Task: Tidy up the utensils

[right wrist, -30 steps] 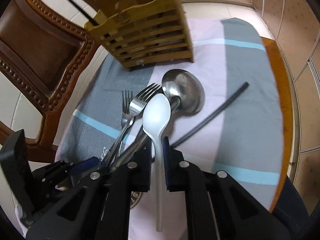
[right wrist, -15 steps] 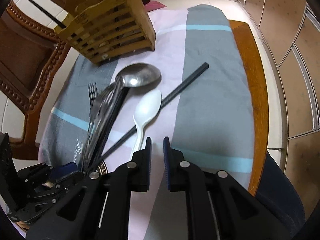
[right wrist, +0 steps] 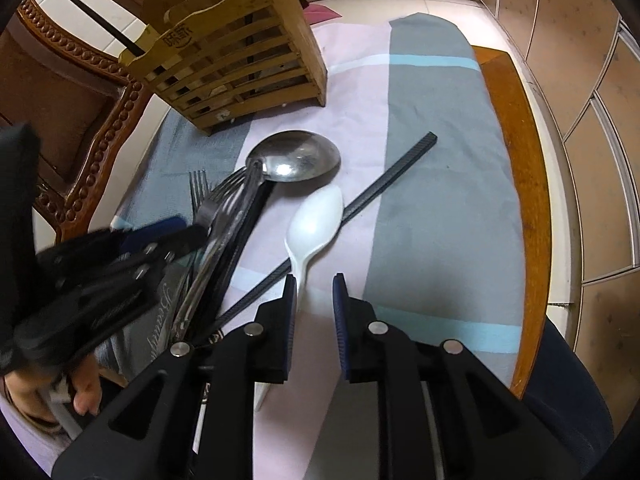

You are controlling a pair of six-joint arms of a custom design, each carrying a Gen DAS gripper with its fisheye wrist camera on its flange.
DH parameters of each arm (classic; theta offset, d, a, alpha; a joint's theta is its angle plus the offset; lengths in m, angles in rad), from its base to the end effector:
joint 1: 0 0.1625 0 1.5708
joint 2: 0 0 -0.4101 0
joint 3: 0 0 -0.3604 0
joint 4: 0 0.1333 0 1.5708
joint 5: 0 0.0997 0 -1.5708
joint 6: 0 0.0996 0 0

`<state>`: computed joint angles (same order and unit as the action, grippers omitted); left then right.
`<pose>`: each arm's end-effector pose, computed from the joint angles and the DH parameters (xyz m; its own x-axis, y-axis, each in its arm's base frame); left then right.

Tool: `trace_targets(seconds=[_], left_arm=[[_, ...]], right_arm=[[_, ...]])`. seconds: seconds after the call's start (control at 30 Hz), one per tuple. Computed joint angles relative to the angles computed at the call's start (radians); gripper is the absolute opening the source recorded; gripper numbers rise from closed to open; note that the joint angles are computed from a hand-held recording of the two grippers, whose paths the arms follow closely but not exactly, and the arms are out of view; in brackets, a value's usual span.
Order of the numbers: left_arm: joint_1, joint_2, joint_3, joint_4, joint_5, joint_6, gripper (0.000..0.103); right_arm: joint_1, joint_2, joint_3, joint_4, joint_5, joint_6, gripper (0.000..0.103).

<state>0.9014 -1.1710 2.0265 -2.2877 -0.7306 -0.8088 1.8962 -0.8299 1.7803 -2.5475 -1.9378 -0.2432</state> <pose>-0.1386 -0.5095 0.1886 -0.7618 -0.2203 -0.6092 0.0919 0.8941 -0.4383 0.2806 -0.5264 0.0815 -0.7844 -0.5090 0.3545 -0.5239 0.8496 0.0609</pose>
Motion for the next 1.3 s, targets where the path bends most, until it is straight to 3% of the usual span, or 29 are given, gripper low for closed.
trace_targets(seconds=[0.1, 0.27, 0.53, 1.0, 1.13, 1.3], left_arm=[[0.027, 0.027, -0.04, 0.016, -0.005, 0.01, 0.032], [0.037, 0.012, -0.047, -0.008, -0.01, 0.0, 0.026], [-0.063, -0.149, 0.094, -0.091, 0.031, -0.047, 0.026], [-0.25, -0.345, 0.138, 0.147, 0.176, -0.224, 0.02], [-0.224, -0.326, 0.123, 0.173, 0.162, -0.233, 0.02], [-0.124, -0.277, 0.124, 0.114, 0.118, -0.208, 0.02]], right_arm=[[-0.011, -0.007, 0.002, 0.002, 0.002, -0.005, 0.02], [-0.026, -0.008, -0.001, 0.0, 0.0, 0.001, 0.021], [-0.03, -0.02, 0.002, 0.002, 0.008, 0.008, 0.021], [0.012, -0.02, 0.012, -0.017, 0.006, 0.01, 0.028], [0.017, -0.021, 0.014, -0.02, 0.004, 0.013, 0.028], [0.02, -0.025, 0.023, -0.024, -0.001, 0.01, 0.028]])
